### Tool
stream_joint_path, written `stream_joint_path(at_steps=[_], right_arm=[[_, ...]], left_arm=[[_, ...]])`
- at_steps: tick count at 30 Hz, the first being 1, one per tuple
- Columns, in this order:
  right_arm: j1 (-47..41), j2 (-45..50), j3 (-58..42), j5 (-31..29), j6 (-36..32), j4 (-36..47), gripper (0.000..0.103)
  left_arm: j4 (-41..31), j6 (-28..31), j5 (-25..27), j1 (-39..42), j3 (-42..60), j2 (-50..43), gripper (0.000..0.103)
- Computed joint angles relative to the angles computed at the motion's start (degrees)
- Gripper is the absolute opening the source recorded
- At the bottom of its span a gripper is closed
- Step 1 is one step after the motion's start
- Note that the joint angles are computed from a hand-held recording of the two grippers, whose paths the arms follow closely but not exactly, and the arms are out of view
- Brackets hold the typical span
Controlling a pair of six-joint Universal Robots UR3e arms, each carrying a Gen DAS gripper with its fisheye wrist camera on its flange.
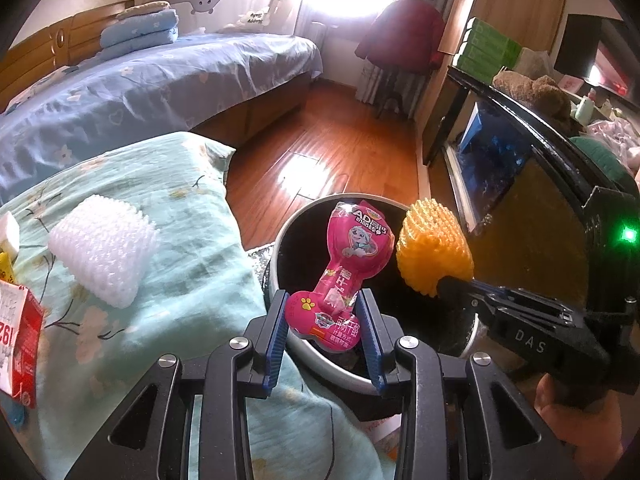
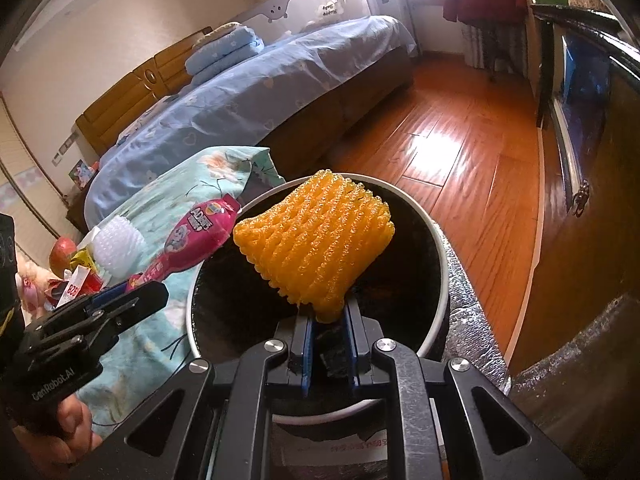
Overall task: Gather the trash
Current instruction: 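Carry the orange net and pink toy over the bin and release both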
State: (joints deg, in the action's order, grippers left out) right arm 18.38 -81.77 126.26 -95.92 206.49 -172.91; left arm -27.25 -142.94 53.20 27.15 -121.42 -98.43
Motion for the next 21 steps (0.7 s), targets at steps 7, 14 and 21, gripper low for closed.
stream_joint_path(at_steps=[7, 14, 21], right_arm=[[-0.5, 0.4, -0.5, -0.1, -0.2, 0.6, 0.017], [-0.6, 0.0, 0.3, 0.5, 0.5, -0.5, 0.052], [3.1, 0.1, -0.3, -0.8, 2.6, -2.2, 0.067]], left_arm=[[0.1, -0.6, -0.1, -0.5, 1.4, -2.0, 0.035], [-1.5, 2.5, -1.6, 3.4, -3.0, 2.9, 0.057], [-12.8, 13.5, -4.5, 13.8, -9.2, 13.7, 0.064]])
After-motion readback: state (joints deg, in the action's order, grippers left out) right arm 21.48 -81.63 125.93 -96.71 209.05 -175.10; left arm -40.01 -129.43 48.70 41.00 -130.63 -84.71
